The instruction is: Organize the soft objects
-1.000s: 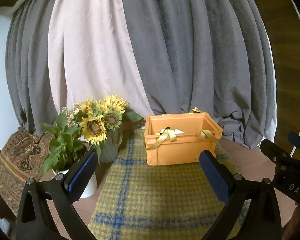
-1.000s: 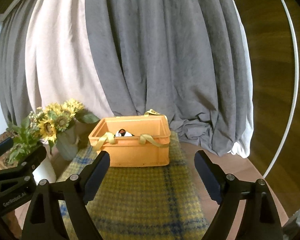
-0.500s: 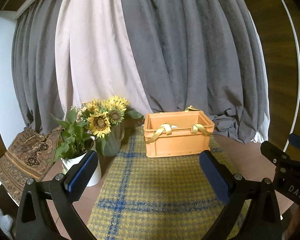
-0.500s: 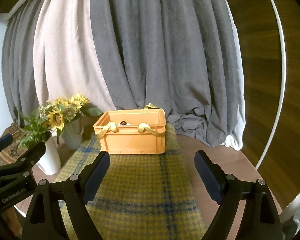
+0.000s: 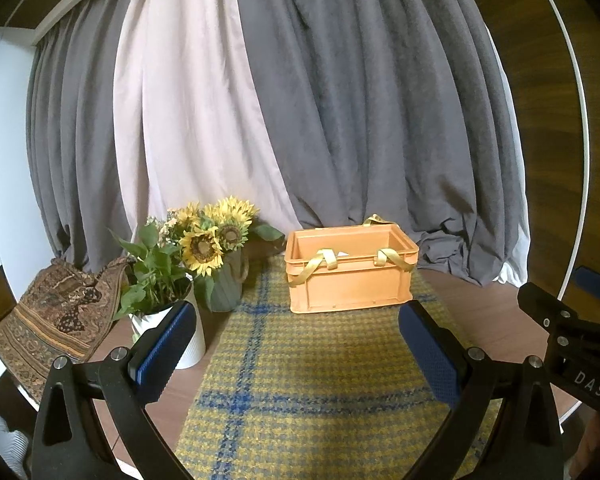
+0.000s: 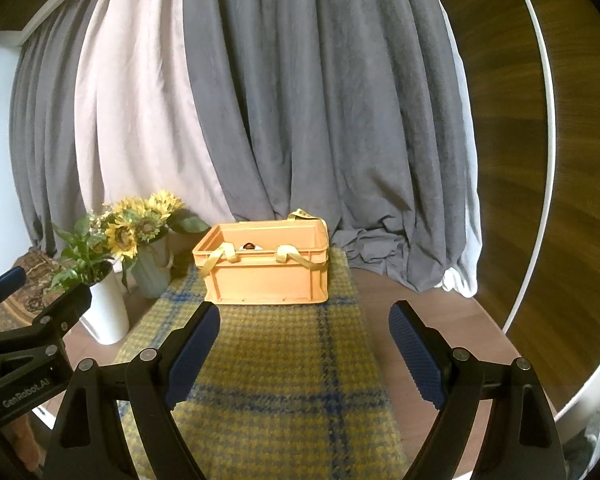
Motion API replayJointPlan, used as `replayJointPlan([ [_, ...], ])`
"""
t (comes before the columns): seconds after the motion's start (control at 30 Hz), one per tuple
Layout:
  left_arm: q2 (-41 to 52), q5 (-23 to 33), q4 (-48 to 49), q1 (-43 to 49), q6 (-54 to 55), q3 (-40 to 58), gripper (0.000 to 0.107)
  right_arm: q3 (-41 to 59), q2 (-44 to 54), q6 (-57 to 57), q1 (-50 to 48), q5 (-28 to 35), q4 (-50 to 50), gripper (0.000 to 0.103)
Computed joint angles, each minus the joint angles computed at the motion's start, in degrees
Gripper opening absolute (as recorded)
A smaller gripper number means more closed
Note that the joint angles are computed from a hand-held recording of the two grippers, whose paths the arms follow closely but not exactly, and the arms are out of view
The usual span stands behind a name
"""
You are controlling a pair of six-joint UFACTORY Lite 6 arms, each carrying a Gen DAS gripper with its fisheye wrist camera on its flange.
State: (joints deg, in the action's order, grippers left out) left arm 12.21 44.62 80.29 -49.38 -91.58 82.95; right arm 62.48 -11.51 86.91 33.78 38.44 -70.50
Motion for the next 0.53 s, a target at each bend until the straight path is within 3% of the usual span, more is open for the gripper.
replayJointPlan([
  [0.53, -0.2, 0.1, -0.2, -0.2, 0.2, -0.1, 0.103, -0.2, -0.6, 0.2, 0.9, 1.2, 0.1, 0.088],
])
